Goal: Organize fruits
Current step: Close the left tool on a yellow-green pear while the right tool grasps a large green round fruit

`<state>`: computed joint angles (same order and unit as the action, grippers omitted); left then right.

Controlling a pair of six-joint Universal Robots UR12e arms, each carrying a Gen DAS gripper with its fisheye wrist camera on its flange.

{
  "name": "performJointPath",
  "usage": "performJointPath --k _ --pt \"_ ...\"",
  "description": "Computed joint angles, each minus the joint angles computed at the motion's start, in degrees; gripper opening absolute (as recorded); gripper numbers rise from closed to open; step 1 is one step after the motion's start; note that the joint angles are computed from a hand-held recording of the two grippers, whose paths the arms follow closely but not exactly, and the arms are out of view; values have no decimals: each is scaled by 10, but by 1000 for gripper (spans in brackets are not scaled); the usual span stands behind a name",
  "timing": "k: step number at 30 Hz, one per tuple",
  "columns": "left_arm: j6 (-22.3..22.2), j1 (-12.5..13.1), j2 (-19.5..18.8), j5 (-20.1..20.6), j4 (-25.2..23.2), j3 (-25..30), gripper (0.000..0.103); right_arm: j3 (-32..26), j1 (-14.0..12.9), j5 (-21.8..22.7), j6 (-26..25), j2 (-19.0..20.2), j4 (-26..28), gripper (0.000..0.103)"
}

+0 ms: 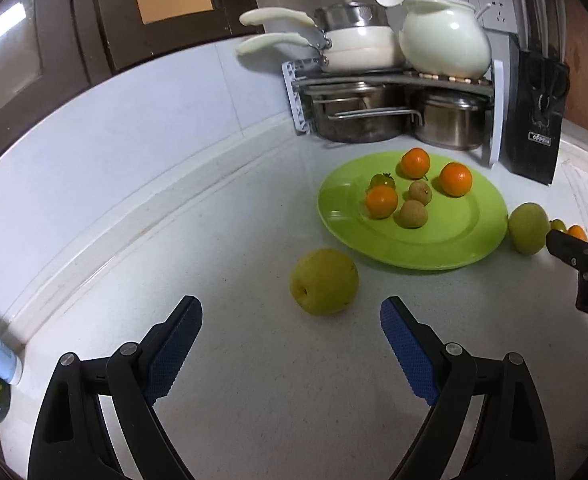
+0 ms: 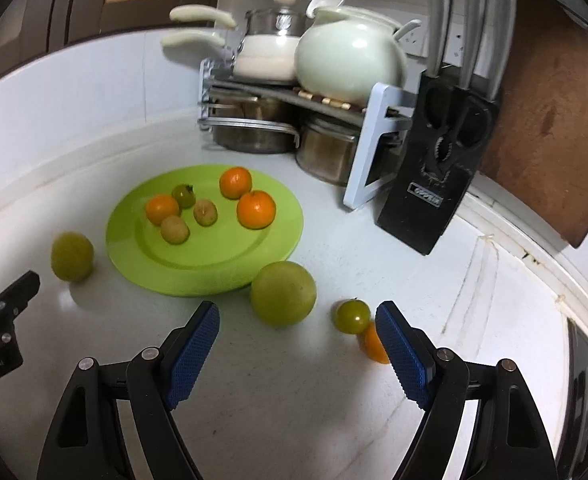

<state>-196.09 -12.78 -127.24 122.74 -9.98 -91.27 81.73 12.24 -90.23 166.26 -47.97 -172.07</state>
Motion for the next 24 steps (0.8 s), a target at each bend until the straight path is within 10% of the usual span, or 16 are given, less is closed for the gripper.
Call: performJointPath --k 24 --pt "32 25 -31 -86 -39 43 61 -63 5 -4 -40 42 67 61"
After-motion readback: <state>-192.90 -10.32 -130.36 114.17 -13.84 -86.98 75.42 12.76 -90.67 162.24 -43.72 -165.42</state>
